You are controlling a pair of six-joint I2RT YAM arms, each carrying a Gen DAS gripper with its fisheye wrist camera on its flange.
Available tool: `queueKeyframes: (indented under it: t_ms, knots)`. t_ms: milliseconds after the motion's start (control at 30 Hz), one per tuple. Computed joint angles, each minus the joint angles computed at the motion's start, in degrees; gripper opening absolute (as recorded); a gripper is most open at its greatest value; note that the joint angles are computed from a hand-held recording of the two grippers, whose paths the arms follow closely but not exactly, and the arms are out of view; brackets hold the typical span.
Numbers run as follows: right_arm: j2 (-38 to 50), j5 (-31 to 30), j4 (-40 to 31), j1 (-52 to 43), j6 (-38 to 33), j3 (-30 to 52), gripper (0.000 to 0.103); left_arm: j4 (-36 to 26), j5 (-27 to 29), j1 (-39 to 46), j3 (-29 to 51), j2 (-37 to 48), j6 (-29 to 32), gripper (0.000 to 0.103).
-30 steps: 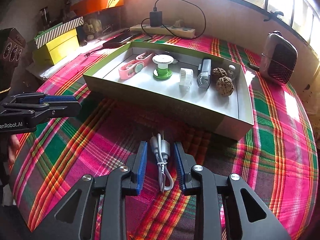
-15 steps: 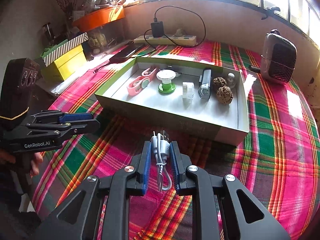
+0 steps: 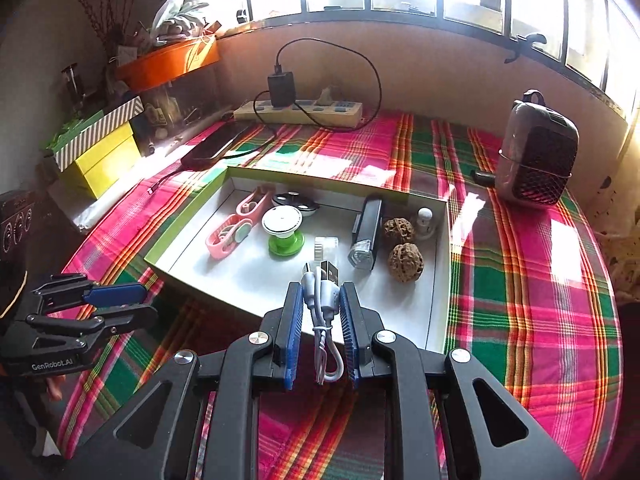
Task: Organize objects
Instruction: 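Carry the white cable over the box with the right gripper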
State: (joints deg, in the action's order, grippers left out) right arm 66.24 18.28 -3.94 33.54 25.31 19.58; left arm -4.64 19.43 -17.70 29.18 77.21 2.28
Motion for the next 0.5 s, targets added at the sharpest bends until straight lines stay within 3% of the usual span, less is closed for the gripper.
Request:
queueKeyframes:
  t_ms: [200, 500]
  knots:
    - [7.66, -4.53, 2.98, -7.64, -4.42, 2.53, 0.020, 0.21, -4.03, -2.10, 0.14, 0.06, -0.46, 0.032]
    - [14.20, -7.92, 4.77, -11.25, -7.34, 5.32, 0.020, 0.41, -6.40, -4.39, 0.23, -0.48, -0.50, 0.032]
